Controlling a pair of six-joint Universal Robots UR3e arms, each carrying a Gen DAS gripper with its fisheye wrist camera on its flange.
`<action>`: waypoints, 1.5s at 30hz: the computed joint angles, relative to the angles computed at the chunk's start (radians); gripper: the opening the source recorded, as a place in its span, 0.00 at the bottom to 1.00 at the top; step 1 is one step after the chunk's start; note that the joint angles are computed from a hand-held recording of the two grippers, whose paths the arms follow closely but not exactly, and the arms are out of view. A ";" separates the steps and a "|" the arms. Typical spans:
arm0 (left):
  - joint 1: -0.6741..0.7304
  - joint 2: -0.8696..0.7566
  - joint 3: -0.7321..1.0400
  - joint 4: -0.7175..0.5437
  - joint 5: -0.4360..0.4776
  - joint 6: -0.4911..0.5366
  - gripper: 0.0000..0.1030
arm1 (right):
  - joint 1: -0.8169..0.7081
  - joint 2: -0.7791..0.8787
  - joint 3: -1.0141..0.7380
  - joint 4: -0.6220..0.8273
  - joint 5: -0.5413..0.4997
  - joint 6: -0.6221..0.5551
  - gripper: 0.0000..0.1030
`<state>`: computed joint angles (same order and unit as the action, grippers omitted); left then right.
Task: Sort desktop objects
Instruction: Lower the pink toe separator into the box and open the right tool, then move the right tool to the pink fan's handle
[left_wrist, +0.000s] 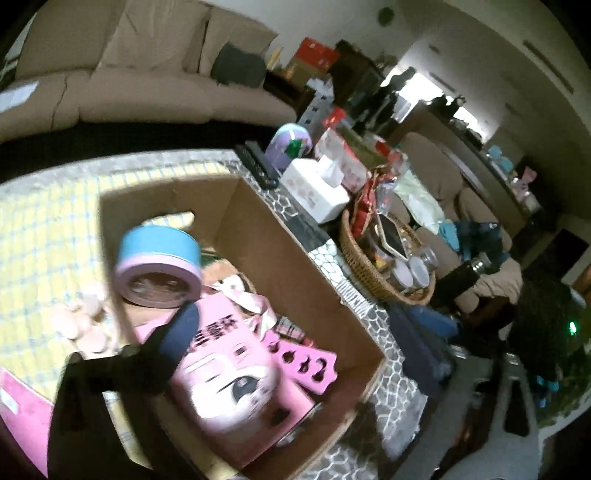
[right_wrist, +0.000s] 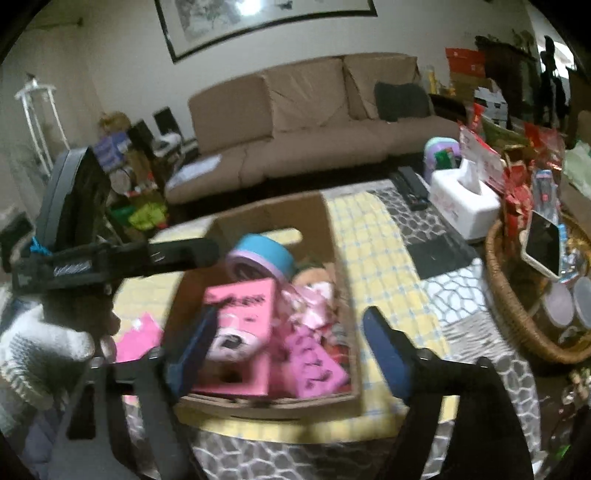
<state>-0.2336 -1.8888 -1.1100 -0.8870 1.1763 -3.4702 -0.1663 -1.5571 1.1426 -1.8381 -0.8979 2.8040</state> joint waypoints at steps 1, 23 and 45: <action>0.013 0.048 -0.043 -0.009 0.012 0.025 1.00 | 0.006 -0.001 -0.005 0.000 0.012 0.010 0.93; 0.634 0.669 -0.868 -0.145 -0.166 0.465 1.00 | 0.580 0.210 -0.141 -0.275 -0.235 0.233 1.00; 1.122 0.878 -0.972 -0.665 -0.424 0.911 1.00 | 0.901 0.780 -0.396 -0.446 -0.871 0.589 0.99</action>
